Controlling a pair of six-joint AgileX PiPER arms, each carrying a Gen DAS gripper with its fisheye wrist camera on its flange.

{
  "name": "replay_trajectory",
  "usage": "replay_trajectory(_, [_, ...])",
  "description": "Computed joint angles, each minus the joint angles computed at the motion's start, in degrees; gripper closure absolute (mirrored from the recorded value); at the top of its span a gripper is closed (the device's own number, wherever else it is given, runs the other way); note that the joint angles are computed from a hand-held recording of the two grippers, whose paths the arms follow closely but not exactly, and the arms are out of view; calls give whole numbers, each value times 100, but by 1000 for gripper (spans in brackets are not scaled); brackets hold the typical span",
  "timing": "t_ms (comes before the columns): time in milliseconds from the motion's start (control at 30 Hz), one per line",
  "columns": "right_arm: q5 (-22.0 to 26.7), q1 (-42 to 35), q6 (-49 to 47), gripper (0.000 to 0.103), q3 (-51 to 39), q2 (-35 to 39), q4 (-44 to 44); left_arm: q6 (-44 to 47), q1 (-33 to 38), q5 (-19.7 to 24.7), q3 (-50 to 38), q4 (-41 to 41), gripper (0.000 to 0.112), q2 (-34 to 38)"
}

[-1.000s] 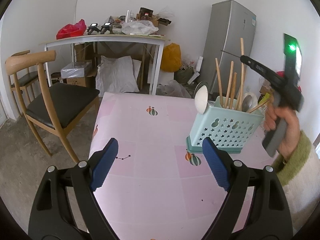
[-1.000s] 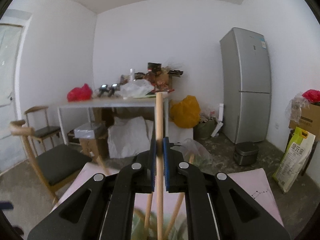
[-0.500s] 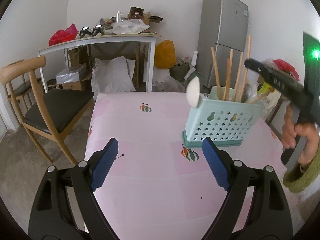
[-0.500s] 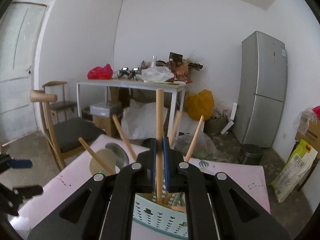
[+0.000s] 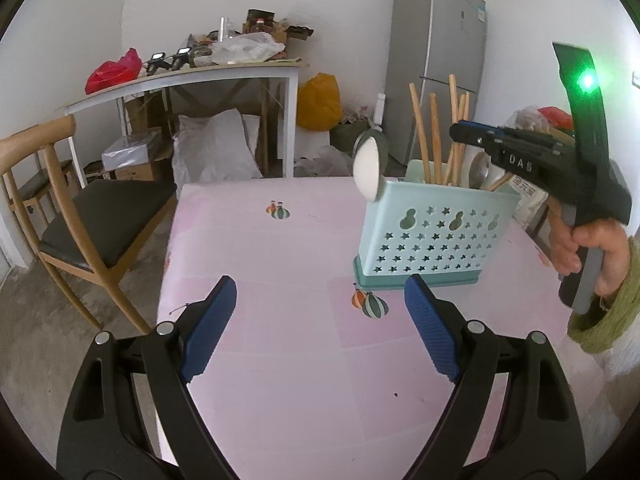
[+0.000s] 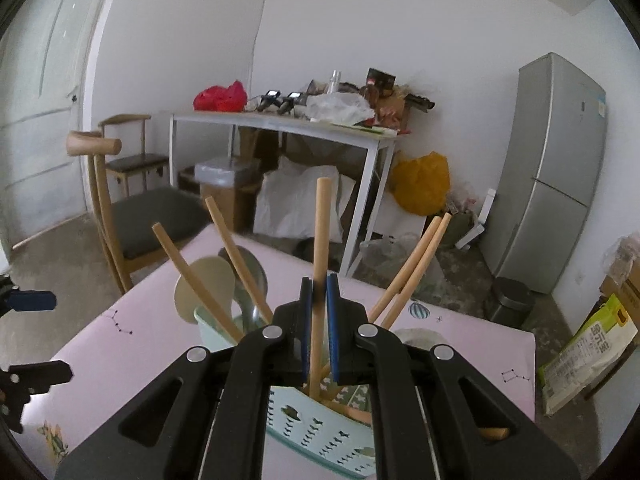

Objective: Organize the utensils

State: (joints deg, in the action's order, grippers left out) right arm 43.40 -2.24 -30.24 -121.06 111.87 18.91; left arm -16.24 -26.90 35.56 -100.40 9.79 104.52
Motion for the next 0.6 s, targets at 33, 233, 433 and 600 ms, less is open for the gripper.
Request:
replay_trajectory(33, [18, -2, 6, 95, -8, -21, -26, 115, 4, -4, -37, -106, 30, 46])
replay_trajectory(233, [325, -421, -253, 68, -330, -252, 715, 838, -24, -132, -226, -553, 30, 321])
replay_trajectory(433, [561, -1502, -283, 61, -93, -681, 2442, 1487, -90, -267, -652, -784, 30, 753])
replay_trajectory(600, [1312, -2510, 515, 57, 382, -397, 3648, 2373, -94, -418, -1219, -1352, 30, 1279])
